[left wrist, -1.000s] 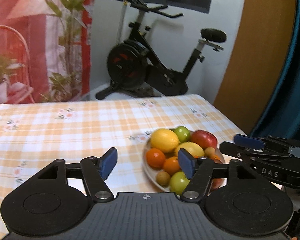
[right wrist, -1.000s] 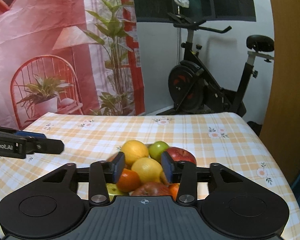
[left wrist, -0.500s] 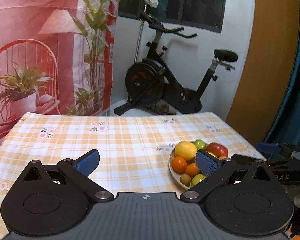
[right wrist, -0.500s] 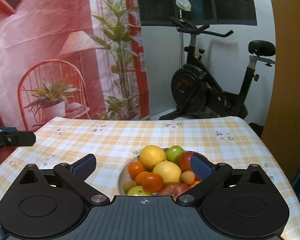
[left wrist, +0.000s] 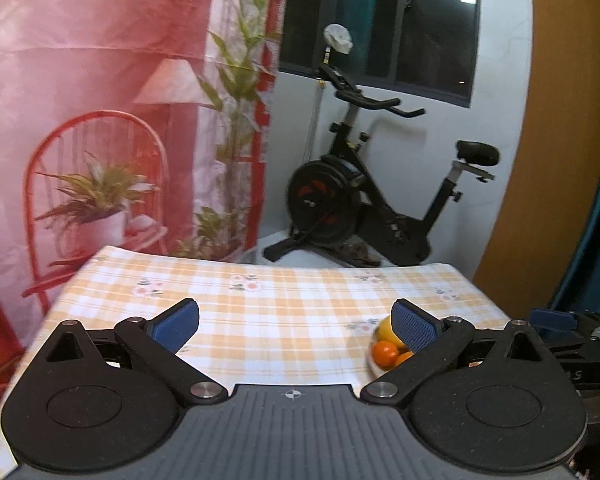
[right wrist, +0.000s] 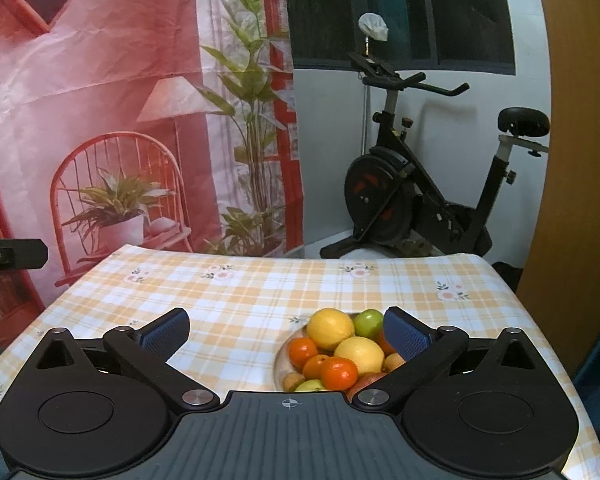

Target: Organize fruits

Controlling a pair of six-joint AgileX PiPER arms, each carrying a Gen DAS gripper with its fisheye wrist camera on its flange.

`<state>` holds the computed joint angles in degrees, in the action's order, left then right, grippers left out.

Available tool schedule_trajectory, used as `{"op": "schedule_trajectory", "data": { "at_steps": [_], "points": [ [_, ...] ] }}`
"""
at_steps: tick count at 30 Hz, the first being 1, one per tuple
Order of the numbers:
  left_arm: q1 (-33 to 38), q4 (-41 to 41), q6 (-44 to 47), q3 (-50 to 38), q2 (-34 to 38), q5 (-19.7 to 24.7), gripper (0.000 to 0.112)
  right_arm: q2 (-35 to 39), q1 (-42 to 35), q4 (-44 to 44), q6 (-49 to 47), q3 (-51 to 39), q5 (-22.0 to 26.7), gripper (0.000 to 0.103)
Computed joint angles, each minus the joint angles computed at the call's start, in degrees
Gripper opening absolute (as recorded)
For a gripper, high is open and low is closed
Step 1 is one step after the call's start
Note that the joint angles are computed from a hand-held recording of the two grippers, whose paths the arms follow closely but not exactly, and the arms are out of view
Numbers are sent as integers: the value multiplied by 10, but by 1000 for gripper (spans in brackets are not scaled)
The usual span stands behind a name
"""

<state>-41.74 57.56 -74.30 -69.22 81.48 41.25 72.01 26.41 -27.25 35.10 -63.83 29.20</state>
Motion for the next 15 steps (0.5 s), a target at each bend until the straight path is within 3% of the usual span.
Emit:
{"op": "schedule_trajectory", "data": {
  "at_steps": [15],
  "points": [
    [-94, 66, -44, 14, -63, 126, 103, -51, 103, -106, 118, -19, 88, 103]
  ]
}}
